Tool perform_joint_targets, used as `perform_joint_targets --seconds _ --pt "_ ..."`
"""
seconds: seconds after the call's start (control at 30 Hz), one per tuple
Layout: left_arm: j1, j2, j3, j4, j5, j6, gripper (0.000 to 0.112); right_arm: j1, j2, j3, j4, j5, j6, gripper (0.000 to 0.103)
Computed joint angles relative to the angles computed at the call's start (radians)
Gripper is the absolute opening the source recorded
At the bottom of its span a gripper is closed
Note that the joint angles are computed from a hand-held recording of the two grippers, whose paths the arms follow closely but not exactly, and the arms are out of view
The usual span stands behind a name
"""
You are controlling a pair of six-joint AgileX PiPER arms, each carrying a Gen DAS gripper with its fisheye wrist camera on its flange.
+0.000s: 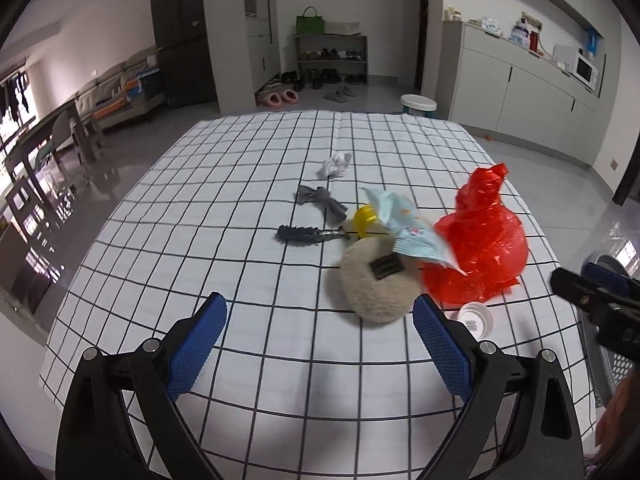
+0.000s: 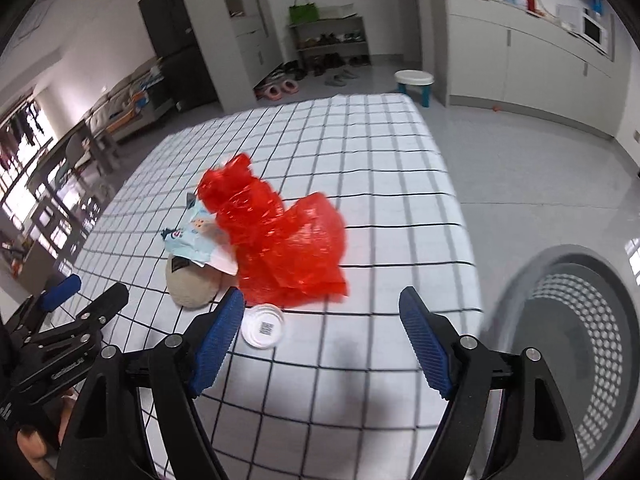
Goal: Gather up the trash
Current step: 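Grasp the white round lid with the right tool while the left tool returns to the table, then grasp the beige fluffy ball with the left tool while the right tool holds the lid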
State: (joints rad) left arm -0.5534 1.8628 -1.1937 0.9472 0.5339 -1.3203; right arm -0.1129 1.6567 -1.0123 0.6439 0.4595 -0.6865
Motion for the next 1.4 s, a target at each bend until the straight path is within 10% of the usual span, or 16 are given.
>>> perform_joint_targets --seconds 0.83,1.4 --pt "0.06 0.097 -0.075 -0.15 0.013 0.143 0.092 0.158 0.169 -0.027 -0.273 -0.054 0.251 0.076" --pt "0.049 0.11 -0.083 -0.14 0.026 0.14 0.092 0.239 0.132 0.028 -0.486 -0.135 0.436 0.039"
